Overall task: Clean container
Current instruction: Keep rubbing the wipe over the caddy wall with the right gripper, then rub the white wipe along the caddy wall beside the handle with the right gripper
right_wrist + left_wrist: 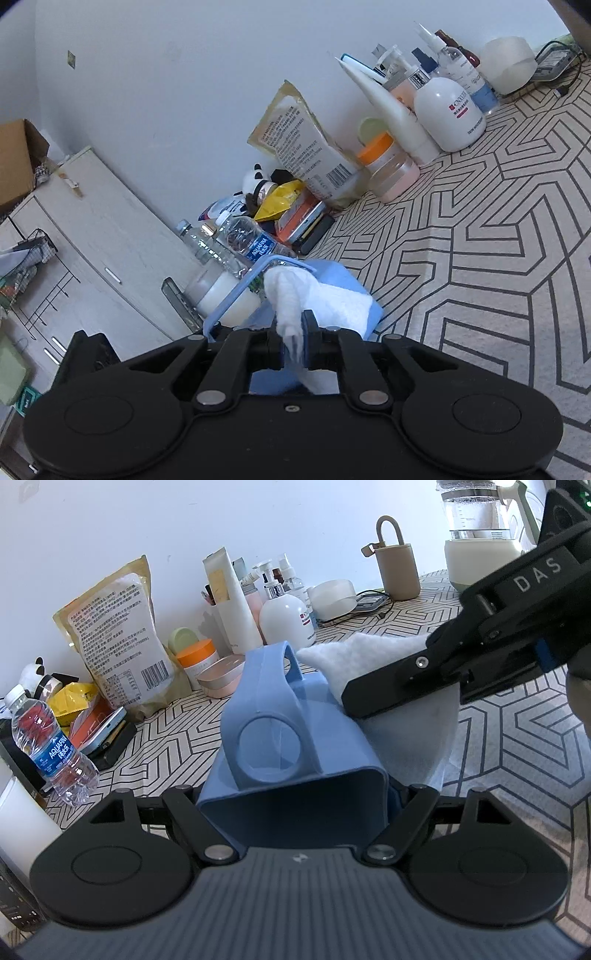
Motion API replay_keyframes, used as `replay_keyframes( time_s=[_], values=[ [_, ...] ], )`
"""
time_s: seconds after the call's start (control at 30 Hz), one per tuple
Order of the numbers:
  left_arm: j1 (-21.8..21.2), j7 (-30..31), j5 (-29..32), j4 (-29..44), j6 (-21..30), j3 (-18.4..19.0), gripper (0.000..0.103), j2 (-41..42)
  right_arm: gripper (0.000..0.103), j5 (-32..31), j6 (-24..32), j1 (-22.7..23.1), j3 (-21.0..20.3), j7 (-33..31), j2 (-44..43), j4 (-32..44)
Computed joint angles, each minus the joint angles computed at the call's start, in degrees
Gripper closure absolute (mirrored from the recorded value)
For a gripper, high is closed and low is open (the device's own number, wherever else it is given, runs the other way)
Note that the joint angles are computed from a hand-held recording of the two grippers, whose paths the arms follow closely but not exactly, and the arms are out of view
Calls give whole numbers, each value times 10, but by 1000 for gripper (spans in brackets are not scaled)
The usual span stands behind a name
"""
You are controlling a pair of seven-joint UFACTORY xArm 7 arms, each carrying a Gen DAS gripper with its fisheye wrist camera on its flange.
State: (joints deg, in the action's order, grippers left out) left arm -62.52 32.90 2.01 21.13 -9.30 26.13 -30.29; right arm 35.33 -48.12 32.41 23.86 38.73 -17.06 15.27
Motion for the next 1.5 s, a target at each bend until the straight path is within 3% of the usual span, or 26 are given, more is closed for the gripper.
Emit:
replay_keyframes(
  time_s=[0.07, 0.27, 0.37, 0.47, 0.57, 0.87, 0.93, 1.23, 1.5],
  values=[
    [-3, 0, 0, 1, -1, 4, 24, 1, 89, -17, -5, 2, -7, 16, 2, -3],
    [-6, -2, -2, 1, 5, 8, 24, -4, 89, -8, 9, -2, 9, -33, -2, 9],
    [2, 6, 2, -8, 1, -3, 24, -13, 89, -89, -25, 3, -18, -8, 8, 4],
    [-1, 7, -4, -8, 12, 1, 24, -20, 90, -118, -14, 0, -19, -28, 12, 16],
    [15, 10, -10, -17, 13, -20, 24, -29, 95, -135, -13, 2, -28, -14, 13, 16],
    [52, -14, -21, -46, 23, -74, 23, -60, 97, -152, -12, -4, -35, 4, 13, 13],
    [21, 1, -21, -20, 20, -33, 23, -34, 97, -158, -11, -5, -37, 9, 13, 14],
    [29, 8, -29, -24, 17, -44, 23, -34, 98, -151, -23, -7, -35, 23, 15, 8],
    [19, 6, -18, -16, 6, -31, 23, -18, 98, -42, -4, -10, 6, -42, 5, 15]
  ],
)
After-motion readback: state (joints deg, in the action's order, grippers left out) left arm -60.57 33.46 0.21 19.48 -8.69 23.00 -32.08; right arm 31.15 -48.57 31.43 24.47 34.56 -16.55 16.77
